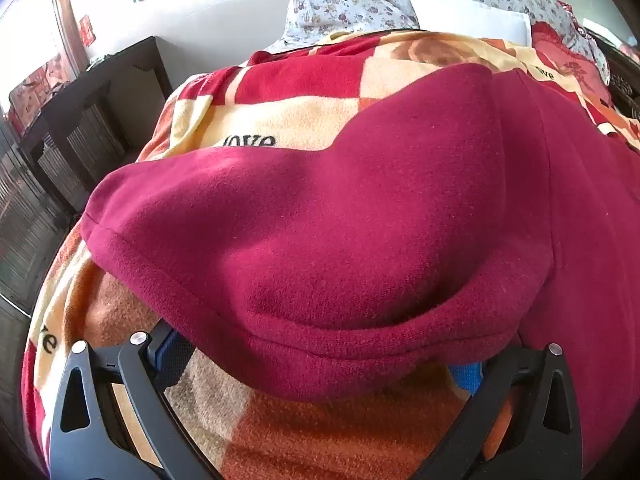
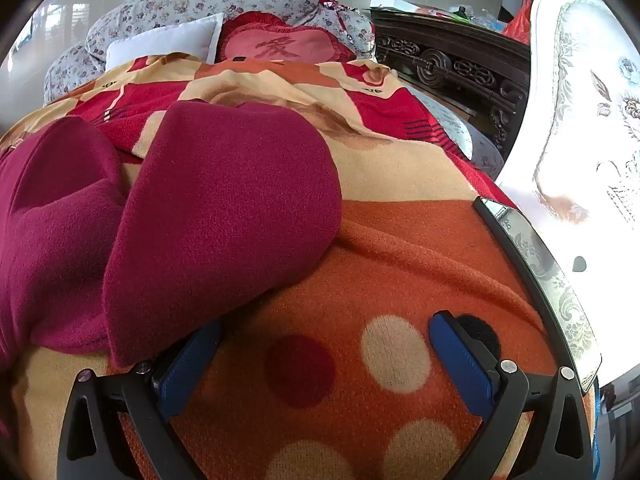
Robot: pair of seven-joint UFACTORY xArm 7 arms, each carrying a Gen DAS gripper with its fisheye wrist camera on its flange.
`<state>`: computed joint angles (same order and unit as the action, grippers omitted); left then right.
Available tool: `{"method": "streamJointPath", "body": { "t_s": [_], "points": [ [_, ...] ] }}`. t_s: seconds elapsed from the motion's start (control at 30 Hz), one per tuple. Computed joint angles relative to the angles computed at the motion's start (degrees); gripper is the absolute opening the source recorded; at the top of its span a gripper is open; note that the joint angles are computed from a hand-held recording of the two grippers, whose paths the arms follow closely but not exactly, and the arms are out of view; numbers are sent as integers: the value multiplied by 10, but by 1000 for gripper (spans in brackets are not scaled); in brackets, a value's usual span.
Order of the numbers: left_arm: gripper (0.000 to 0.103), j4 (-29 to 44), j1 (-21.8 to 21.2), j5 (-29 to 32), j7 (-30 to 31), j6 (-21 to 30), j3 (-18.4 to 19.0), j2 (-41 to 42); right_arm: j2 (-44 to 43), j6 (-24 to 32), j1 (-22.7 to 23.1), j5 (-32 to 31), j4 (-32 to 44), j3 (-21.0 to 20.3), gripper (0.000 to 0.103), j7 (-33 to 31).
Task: Fold small clothes
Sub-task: 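Lift the dark red shirt with both grippers and spread it flat on the blanket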
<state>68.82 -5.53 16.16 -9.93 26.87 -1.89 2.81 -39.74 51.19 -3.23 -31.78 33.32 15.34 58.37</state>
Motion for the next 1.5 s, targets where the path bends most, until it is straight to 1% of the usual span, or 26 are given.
{"method": "streamJointPath", "body": {
  "t_s": [0.3, 0.4, 0.47, 0.57, 0.63, 0.8, 0.9, 0.97, 1.07, 1.13, 1.23, 1.27, 1.33, 1.4, 1.5],
  "points": [
    [102, 0, 0, -4, -1, 4, -1, -2, 2, 1, 0, -1, 3, -1, 103, 0],
    [102, 6, -3, 4, -26, 29, -1, -3, 3, 1, 0, -1, 3, -1, 103, 0],
    [102, 27, -4, -16, -19, 73, -4, 1, 3, 1, 0, -1, 4, -1, 103, 0],
    [102, 24, -2, -68, 23, 122, -7, -25, 4, 1, 0, -2, 4, -1, 103, 1],
    [102, 5, -2, -88, 30, 128, -8, -55, 5, 2, 0, -3, 6, -1, 103, 0],
    [102, -39, -8, -118, 38, 121, -16, -120, 6, 5, 0, -5, 6, 3, 103, 4],
    [102, -44, -16, -137, 61, 139, -20, -141, 15, 19, -2, -18, 12, 15, 103, 11],
    [102, -44, -20, -142, 70, 146, -24, -148, 11, 13, 4, -17, 7, 7, 103, 13],
    [102, -49, -27, -141, 77, 152, -32, -161, -1, 6, 18, 8, 5, -18, 103, -15],
    [102, -53, -34, -148, 87, 154, -34, -172, -21, 9, 34, 49, 5, -39, 102, -40],
    [102, -53, -44, -164, 101, 153, -35, -187, -88, 2, 49, 108, -11, -57, 102, -51],
    [102, -55, -47, -169, 104, 151, -35, -193, -115, 8, 53, 129, -11, -63, 102, -59],
    [102, -57, -55, -181, 112, 148, -36, -203, -158, 44, 53, 154, 5, -65, 102, -84],
    [102, -57, -61, -190, 117, 146, -37, -209, -195, 82, 47, 164, 30, -62, 102, -112],
    [102, -59, -71, -207, 127, 144, -38, -219, -219, 133, 31, 172, 87, -56, 102, -151]
  ]
}}
